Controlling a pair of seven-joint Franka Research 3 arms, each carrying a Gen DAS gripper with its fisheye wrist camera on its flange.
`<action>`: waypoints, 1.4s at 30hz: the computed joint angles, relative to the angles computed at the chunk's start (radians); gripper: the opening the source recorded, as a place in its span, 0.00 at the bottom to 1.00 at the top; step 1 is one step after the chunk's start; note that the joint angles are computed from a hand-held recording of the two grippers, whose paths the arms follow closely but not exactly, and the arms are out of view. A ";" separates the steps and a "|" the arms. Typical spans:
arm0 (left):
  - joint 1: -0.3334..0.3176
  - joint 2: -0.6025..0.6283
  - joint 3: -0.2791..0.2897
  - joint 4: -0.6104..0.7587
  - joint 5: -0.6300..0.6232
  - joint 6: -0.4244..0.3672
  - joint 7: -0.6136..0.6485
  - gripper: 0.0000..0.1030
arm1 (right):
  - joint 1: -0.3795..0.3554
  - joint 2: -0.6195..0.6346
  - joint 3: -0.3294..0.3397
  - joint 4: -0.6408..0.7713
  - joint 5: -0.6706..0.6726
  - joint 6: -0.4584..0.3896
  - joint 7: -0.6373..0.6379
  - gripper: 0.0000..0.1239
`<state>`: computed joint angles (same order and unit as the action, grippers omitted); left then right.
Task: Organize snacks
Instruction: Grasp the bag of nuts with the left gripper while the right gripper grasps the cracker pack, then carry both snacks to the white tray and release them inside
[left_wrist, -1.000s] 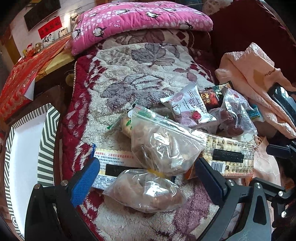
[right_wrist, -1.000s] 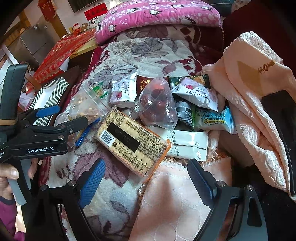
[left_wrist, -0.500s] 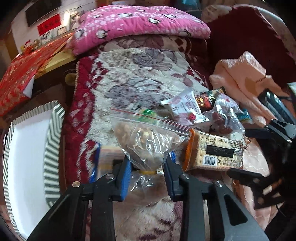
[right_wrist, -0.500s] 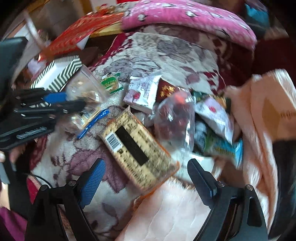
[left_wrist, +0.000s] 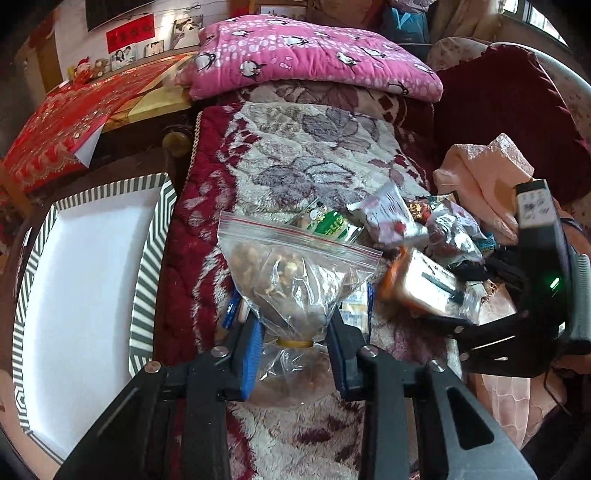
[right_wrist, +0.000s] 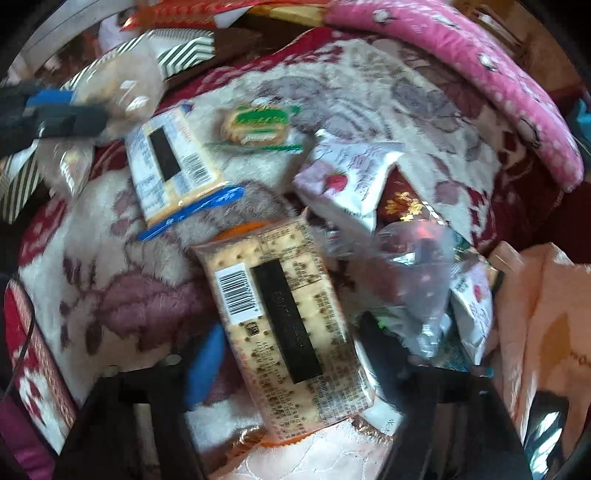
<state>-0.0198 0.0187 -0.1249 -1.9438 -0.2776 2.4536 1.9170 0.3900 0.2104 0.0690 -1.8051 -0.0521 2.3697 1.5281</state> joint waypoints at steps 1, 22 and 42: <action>0.001 -0.004 0.001 -0.005 -0.005 0.001 0.000 0.30 | -0.016 -0.009 0.010 -0.007 0.071 0.001 -0.016 0.47; 0.018 -0.060 0.036 -0.042 0.049 0.054 -0.078 0.30 | 0.023 -0.065 0.043 -0.039 0.111 0.122 0.105 0.47; 0.137 -0.041 0.097 -0.009 0.184 0.055 -0.197 0.30 | 0.128 0.203 0.046 0.382 0.119 -0.011 0.065 0.47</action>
<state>0.1172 -0.0224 -0.0275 -1.9524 -0.0932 2.5088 1.7198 0.5183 0.4136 0.1149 -1.4230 0.0673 2.3589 1.5926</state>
